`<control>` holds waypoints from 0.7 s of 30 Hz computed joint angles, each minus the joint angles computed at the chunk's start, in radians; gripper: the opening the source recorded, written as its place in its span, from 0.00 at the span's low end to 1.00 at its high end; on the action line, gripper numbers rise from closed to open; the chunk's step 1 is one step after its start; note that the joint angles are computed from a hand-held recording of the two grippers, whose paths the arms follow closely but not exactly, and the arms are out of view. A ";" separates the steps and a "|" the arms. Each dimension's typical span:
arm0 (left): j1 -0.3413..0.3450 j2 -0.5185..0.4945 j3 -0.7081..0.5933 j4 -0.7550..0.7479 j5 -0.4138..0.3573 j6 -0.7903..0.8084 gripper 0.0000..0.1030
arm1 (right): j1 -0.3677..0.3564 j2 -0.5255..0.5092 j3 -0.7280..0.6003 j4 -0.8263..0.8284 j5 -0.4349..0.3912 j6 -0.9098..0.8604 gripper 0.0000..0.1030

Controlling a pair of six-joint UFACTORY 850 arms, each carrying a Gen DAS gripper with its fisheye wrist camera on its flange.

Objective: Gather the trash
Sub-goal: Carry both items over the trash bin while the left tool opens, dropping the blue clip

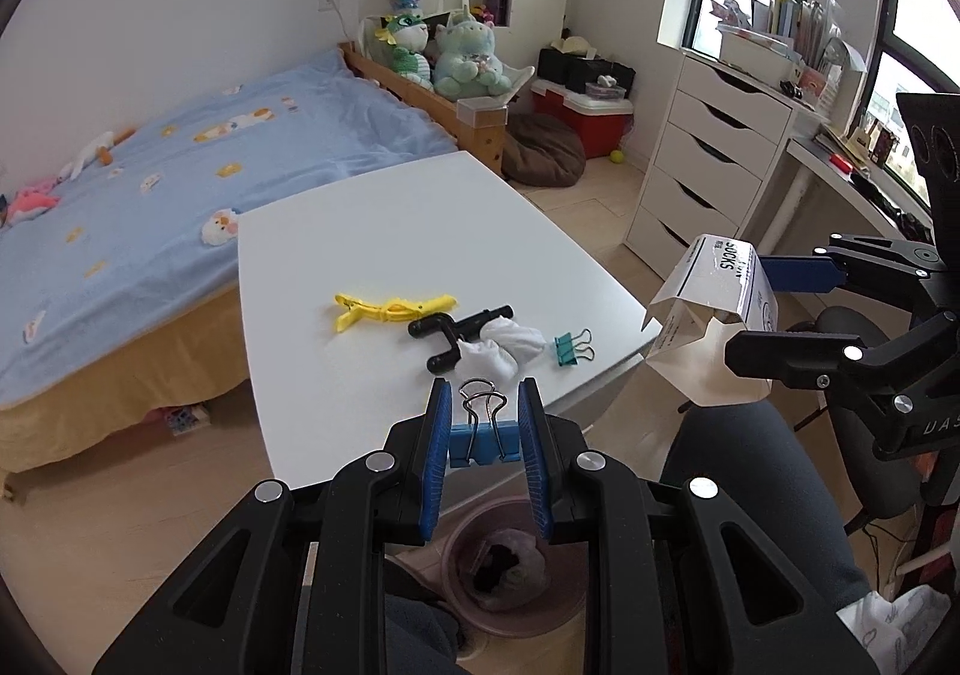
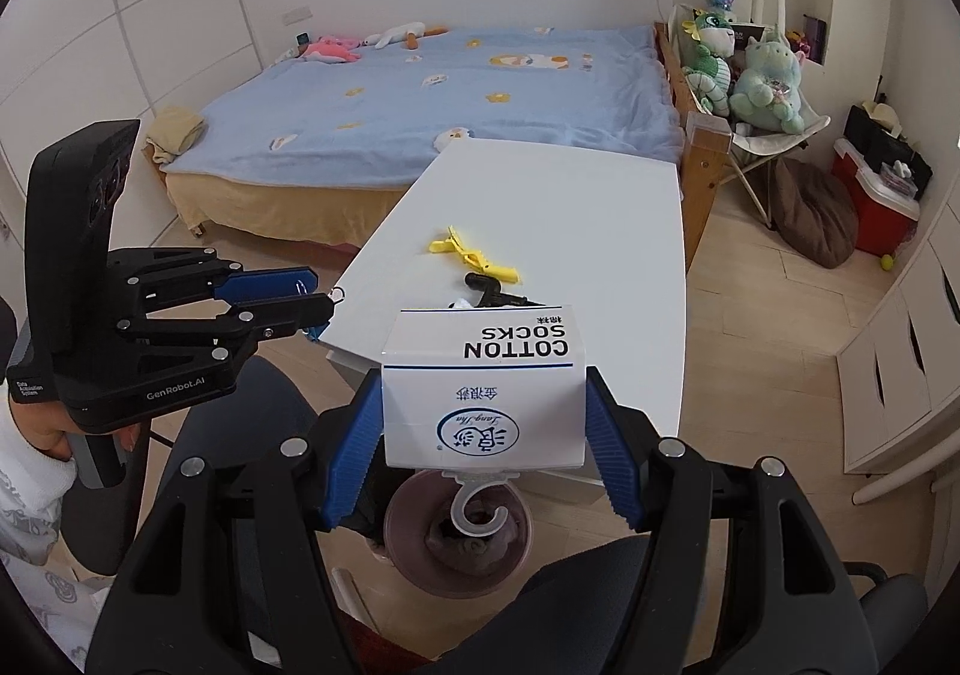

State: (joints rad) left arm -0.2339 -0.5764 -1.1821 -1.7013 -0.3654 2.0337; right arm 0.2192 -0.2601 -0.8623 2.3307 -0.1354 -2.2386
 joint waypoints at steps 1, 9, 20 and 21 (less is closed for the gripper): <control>-0.001 0.005 0.013 -0.007 -0.003 0.009 0.22 | 0.001 0.004 0.009 0.001 -0.003 0.003 0.62; -0.002 0.025 0.084 0.024 -0.035 -0.013 0.22 | 0.008 0.034 0.065 0.012 -0.001 0.006 0.62; 0.008 0.025 0.099 -0.003 -0.074 0.009 0.86 | 0.007 0.041 0.078 -0.005 -0.009 0.031 0.62; 0.009 0.024 0.099 -0.014 -0.069 0.014 0.86 | 0.007 0.042 0.079 -0.007 -0.010 0.033 0.62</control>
State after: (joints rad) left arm -0.2248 -0.5522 -1.0835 -1.7157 -0.4344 2.0481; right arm 0.2259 -0.2184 -0.7828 2.3235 -0.1453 -2.2052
